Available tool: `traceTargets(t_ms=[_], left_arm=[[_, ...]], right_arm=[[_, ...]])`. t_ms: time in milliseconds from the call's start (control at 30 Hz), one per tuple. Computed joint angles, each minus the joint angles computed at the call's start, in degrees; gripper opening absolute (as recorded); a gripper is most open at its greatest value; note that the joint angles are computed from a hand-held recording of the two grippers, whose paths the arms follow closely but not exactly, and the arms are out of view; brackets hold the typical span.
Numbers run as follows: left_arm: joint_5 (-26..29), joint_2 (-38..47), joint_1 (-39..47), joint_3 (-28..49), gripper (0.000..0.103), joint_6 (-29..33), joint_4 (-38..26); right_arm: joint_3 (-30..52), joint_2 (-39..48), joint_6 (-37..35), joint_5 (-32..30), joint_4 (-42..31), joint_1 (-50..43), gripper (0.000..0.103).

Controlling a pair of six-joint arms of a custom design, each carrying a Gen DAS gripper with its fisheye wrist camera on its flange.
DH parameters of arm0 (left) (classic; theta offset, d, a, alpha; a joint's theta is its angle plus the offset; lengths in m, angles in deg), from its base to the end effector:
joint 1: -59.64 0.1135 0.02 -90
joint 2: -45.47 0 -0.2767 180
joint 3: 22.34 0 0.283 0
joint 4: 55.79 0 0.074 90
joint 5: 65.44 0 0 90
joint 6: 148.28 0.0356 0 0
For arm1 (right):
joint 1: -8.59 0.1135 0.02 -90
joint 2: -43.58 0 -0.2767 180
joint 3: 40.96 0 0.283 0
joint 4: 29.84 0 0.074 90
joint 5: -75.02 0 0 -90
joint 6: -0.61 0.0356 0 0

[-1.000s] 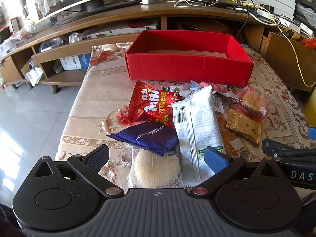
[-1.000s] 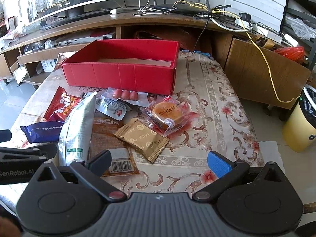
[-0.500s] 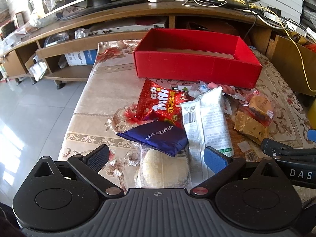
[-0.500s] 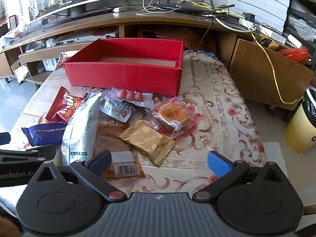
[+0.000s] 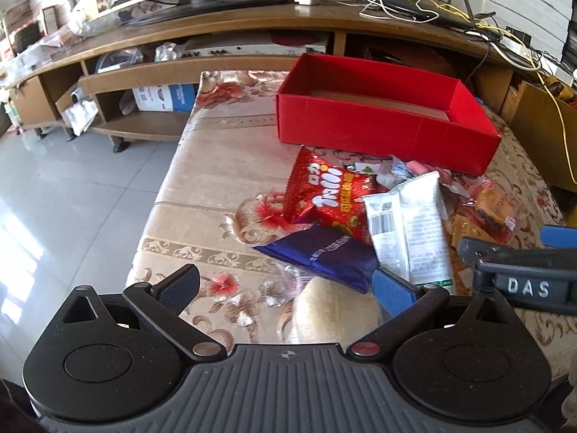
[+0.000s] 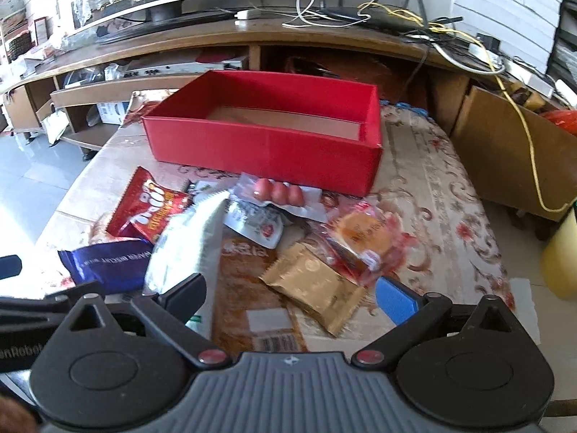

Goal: Organize snacks
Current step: 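Grasp the blue wafer biscuit pack with the left tool while the right tool grasps the silver bar wrapper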

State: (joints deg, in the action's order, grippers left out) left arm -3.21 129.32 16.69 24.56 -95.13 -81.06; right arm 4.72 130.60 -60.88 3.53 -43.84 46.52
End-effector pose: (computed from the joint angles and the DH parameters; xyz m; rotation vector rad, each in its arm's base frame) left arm 0.2058 -0.1689 0.1252 -0.0193 2.4715 0.0765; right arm 0.2273 0.1628 0.1143 -0.0775 2.4662 0.0853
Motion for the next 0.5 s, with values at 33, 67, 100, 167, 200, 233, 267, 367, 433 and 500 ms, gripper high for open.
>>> traceTargets(t_ms=[33,67,100,167,200,233,267,367,433,500], left_arm=[[0.2,-0.4,0.2,-0.3,0.102,0.1,-0.1],[0.4,-0.9,0.5,-0.8,0.102,0.3,0.1],[0.8,-1.6,0.8,-1.3,0.102,0.4,0.1],[1.8,-3.0,1.3,-2.4,0.103,1.0,0.4],[2.0,-3.4,1.3,-2.7,0.103,1.3,0.4],[1.9,-3.6,1.2,-2.9,0.103,1.5,0.4],[1.8,-3.8,1.2,-3.3,0.103,1.8,0.6],[2.6,-4.4,1.4,-4.1,0.103,2.6,0.9],[3.1,-4.6,1.5,-4.7,0.103,2.9,1.3],[3.8,-4.6,1.8,-5.1,0.103,3.4,1.8]], right_arm=[[0.8,0.7,-0.2,-0.4,-0.1,0.1,0.089],[1.7,1.5,-0.4,-0.8,-0.2,0.3,0.086],[2.5,2.3,-0.6,-1.1,-0.3,0.7,0.085],[3.8,3.5,-0.9,-1.8,-0.3,1.0,0.082],[4.6,4.2,-1.3,-2.8,0.0,1.1,0.082],[5.4,5.1,-1.7,-3.5,-0.1,1.2,0.081],[6.5,6.1,-2.1,-3.8,-0.4,1.6,0.081],[9.9,9.5,-3.4,-4.8,-1.6,2.6,0.071],[12.6,12.6,-4.4,-6.0,-2.8,2.9,0.064],[13.9,14.8,-5.2,-7.6,-2.6,2.6,0.06]])
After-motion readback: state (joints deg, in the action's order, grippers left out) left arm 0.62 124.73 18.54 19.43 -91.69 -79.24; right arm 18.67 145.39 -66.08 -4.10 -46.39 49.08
